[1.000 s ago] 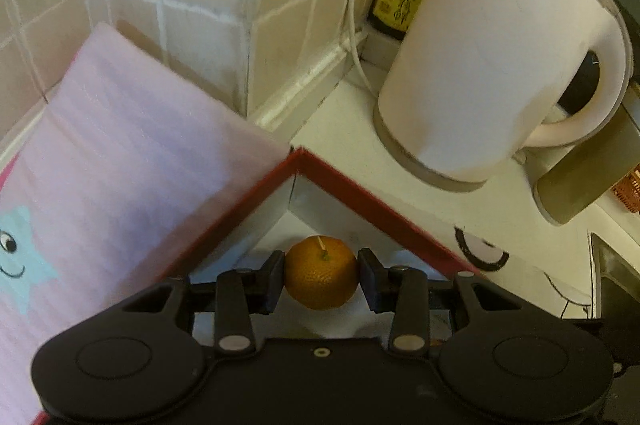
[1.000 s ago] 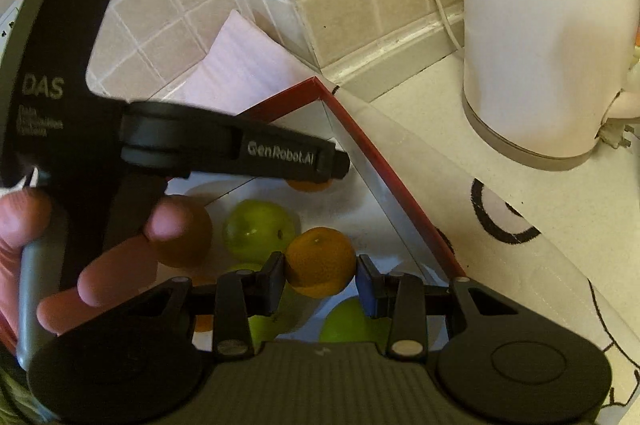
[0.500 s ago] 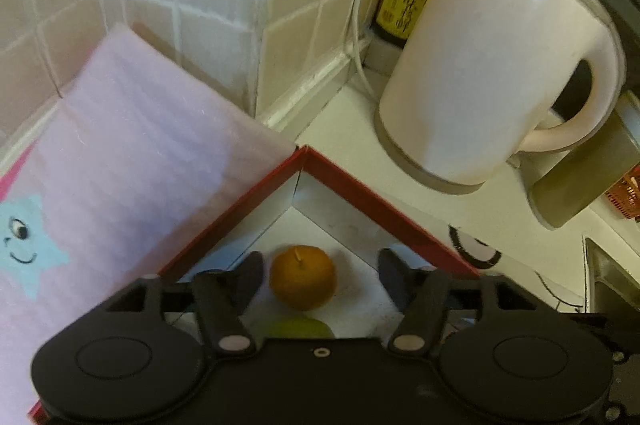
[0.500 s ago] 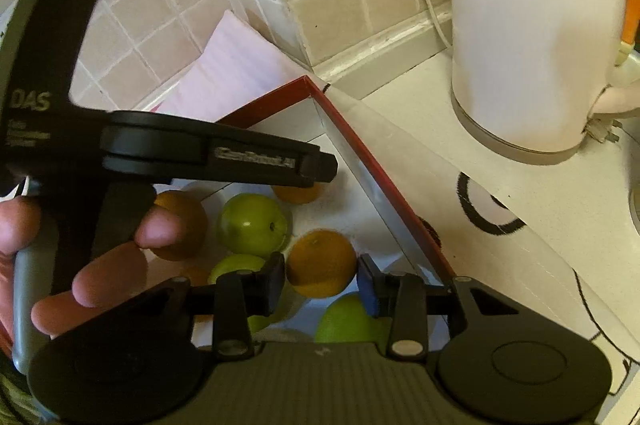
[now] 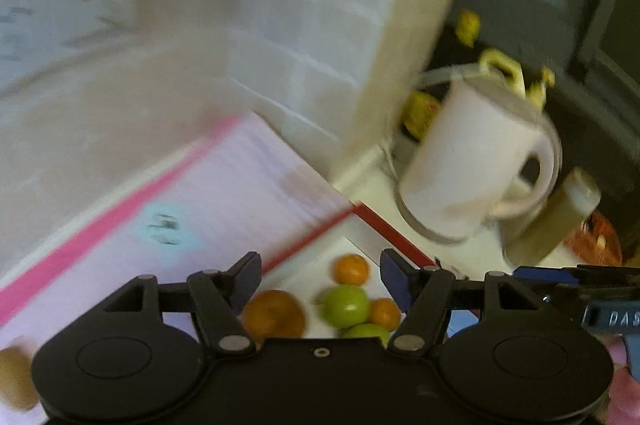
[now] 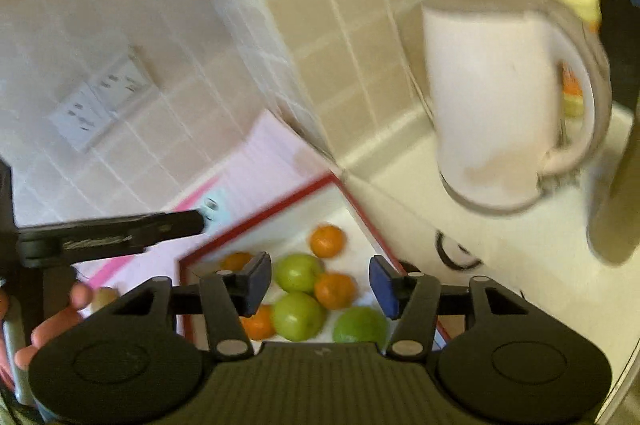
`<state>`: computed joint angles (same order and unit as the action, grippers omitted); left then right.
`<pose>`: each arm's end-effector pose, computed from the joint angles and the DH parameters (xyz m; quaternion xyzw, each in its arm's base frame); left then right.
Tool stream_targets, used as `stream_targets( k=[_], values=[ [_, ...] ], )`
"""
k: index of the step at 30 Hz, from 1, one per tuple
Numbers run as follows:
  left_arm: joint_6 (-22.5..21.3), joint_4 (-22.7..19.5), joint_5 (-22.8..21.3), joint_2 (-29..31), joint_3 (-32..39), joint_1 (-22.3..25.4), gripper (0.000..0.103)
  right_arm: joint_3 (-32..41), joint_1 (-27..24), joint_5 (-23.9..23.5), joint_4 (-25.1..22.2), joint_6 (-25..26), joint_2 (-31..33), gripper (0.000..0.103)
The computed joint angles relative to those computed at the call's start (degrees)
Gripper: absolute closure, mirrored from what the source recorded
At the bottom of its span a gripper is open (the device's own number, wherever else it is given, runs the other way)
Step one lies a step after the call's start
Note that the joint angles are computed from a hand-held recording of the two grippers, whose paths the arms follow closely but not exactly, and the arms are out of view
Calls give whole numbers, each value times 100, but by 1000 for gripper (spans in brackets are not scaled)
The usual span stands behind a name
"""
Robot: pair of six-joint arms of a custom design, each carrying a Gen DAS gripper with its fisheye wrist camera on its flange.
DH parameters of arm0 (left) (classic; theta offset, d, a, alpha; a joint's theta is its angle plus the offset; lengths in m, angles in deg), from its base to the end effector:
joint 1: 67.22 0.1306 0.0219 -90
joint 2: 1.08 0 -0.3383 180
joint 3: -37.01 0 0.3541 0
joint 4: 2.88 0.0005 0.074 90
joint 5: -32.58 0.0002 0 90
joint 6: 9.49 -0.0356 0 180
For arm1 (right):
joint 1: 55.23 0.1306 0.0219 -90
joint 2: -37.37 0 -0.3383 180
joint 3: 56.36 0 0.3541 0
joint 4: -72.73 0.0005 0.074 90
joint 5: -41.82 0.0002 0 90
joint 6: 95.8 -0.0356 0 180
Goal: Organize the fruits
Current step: 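Carry both mandarins into the red box and open both tools, then move both open tools back over the mandarin and cherry tomato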
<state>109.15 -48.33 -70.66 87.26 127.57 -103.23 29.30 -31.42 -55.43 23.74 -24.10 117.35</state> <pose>0.3644 -0.2554 0.4079 0.0129 0.9128 -0.1214 0.3897 0.3596 0.1630 0.4237 -0.0691 0.9140 0.1963 0.3482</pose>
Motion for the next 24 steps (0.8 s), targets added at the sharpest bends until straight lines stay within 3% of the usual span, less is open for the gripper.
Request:
stream_targets(
  k=[6,11,15,20,24],
  values=[
    [279,-718,-1178,-1761,-695,85,24,328,636,-109,178,42,-114,36],
    [1036,-2007,-2353,-2987,-1005,-188,24,702,1343,-240,267,108,181,36],
    [1891,-3065,-2944,-3664,-1283,-544,24,1054,1922,-185,146,73,562,36],
    [2710,-3829,-3148,-4290,-1734,-806,24,1577,2468,-146,-72,45,1118,37],
    [2923,-3896,-2926,-4789,-2214,-818,24,1951,2746,-77,-186,11,1600,37]
  ],
)
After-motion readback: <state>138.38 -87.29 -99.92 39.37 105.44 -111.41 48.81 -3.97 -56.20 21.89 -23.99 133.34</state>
